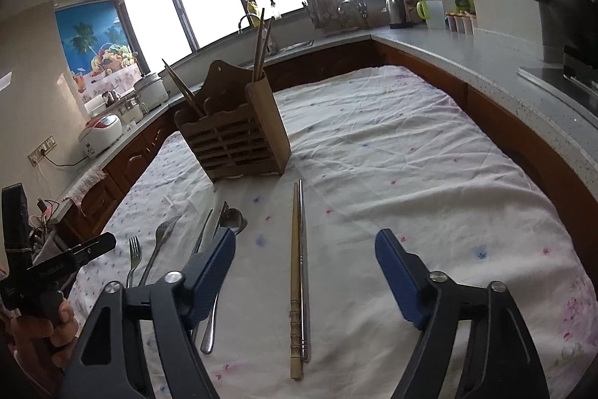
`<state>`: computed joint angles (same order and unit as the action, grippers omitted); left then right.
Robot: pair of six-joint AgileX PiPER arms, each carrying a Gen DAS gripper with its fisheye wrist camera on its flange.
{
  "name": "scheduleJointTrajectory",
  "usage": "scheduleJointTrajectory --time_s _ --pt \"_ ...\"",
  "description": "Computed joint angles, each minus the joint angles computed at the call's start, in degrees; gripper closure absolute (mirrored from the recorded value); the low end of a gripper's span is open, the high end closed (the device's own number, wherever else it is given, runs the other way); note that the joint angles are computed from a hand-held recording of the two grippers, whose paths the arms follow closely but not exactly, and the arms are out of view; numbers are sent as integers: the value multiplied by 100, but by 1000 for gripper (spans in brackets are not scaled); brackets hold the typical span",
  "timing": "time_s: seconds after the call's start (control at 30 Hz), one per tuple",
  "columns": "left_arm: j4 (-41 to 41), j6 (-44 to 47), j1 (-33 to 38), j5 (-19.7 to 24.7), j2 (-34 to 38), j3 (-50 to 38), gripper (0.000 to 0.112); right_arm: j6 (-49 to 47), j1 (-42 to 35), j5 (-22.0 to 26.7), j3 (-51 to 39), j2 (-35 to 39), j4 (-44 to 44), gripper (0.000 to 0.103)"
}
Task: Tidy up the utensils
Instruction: 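Close the left tool on a metal chopstick while the right tool grasps a bamboo chopstick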
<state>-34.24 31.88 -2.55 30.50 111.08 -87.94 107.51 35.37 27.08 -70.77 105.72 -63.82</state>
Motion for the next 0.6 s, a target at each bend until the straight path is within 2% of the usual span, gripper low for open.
scheduleJointTrajectory --time_s 0.13,0.27,0.33,0.43,0.6 --pt "183 -183 -81 12 110 -123 23 -748 -171 -176 -210 185 722 45" --pt "478 -457 -169 163 317 -388 24 -1602 -390 -471 -423 389 1533 52" --pt "611 -589 -224 314 475 -631 29 -2231 -492 -502 -629 539 2061 53" --pt "997 -932 -337 790 901 -1343 42 -3120 -653 -488 -977 774 2817 53" --pt "1375 -1363 -488 1860 1881 -3056 50 -4759 -928 -243 -1737 1247 4205 55"
